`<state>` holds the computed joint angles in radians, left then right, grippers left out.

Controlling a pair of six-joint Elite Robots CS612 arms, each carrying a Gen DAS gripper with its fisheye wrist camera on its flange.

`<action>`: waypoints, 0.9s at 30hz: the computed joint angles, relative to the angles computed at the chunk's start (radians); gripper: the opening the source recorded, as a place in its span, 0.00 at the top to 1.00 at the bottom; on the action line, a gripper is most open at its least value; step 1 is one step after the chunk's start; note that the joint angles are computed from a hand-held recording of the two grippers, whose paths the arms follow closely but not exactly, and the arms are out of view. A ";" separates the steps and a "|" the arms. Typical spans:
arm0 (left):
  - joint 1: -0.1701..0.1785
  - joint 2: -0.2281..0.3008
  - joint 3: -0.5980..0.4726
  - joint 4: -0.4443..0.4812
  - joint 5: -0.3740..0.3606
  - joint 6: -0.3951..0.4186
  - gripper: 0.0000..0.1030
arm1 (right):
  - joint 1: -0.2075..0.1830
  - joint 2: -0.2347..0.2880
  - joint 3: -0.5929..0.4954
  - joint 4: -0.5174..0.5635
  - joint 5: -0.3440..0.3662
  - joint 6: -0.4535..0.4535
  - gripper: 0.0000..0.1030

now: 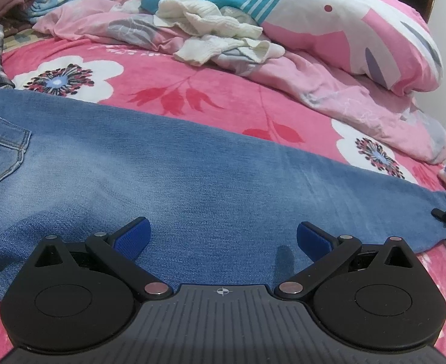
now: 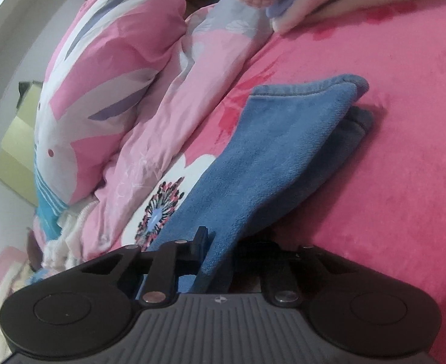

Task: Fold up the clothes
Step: 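Grasp the jeans leg hem with the right gripper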

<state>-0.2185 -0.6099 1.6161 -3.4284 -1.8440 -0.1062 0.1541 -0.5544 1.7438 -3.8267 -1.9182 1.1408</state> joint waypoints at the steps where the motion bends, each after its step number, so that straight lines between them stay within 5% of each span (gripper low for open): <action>1: 0.000 0.000 0.000 0.000 -0.001 -0.001 0.00 | 0.001 0.000 -0.001 0.002 -0.003 -0.004 0.85; 27: -0.004 -0.001 0.003 -0.001 0.016 0.005 0.00 | 0.008 -0.007 -0.005 0.046 -0.023 -0.041 0.85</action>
